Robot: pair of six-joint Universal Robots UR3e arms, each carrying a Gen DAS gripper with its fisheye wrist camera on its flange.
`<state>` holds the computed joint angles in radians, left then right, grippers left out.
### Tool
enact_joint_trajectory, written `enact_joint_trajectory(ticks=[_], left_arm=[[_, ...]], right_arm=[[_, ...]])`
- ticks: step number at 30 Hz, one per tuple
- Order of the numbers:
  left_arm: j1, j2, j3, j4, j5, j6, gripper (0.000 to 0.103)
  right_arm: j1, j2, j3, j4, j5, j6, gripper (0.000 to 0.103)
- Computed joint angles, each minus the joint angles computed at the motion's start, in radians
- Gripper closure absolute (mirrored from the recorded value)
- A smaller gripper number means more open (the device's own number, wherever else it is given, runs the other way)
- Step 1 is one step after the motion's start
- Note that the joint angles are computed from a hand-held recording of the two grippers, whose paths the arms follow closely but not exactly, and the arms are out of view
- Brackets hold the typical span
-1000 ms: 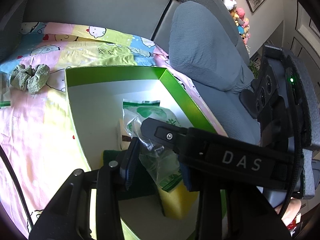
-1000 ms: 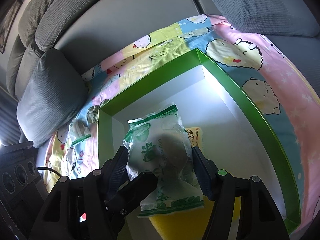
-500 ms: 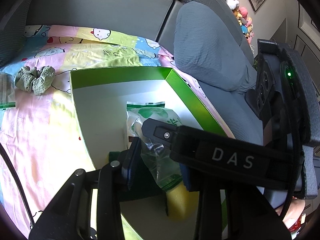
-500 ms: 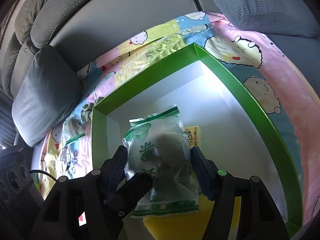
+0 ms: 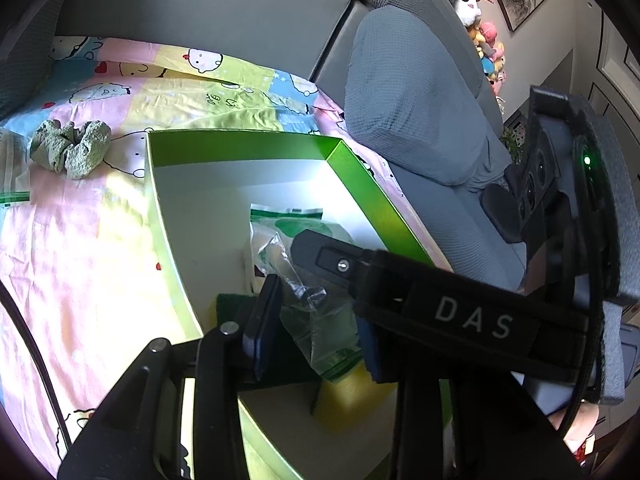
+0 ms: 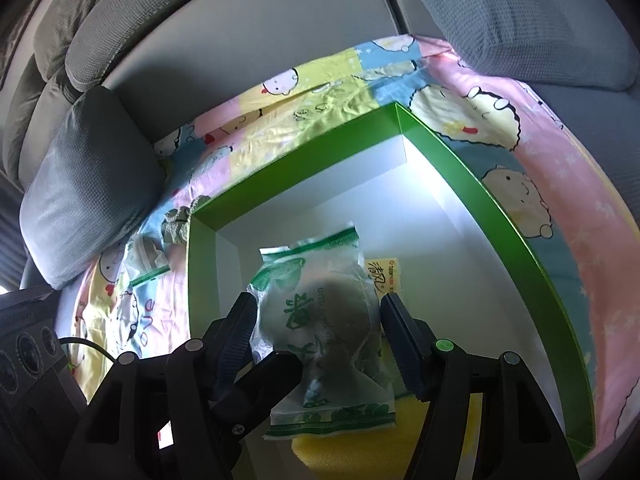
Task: Organize objects
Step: 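Lower the plastic bag into the box and open the right tool, then withdraw the right tool and move it to the green knitted cloth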
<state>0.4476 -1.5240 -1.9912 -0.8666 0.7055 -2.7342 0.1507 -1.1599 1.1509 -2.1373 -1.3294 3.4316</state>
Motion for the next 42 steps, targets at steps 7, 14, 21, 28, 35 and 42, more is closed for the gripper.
enact_joint_trajectory(ticks=[7, 14, 21, 28, 35, 42], left_arm=[[0.034, 0.07, -0.004, -0.045, 0.0, 0.043, 0.069], [0.084, 0.153, -0.013, -0.119, -0.002, 0.101, 0.067], [0.132, 0.217, 0.002, -0.217, 0.0, 0.168, 0.052], [0.183, 0.257, 0.003, -0.281, 0.001, 0.211, 0.039], [0.246, 0.284, 0.001, -0.323, -0.001, 0.257, 0.022], [0.328, 0.25, 0.052, -0.427, 0.01, 0.319, 0.012]], right_arm=[[0.013, -0.025, 0.005, -0.021, -0.025, 0.006, 0.036], [0.024, -0.051, 0.016, -0.049, -0.046, 0.002, 0.036], [0.024, -0.086, 0.039, -0.057, -0.07, 0.019, 0.036], [0.02, -0.111, 0.059, -0.081, -0.051, 0.034, 0.032], [0.032, -0.113, 0.061, -0.113, -0.026, 0.049, 0.019], [0.036, -0.091, 0.052, -0.163, 0.054, 0.098, 0.016]])
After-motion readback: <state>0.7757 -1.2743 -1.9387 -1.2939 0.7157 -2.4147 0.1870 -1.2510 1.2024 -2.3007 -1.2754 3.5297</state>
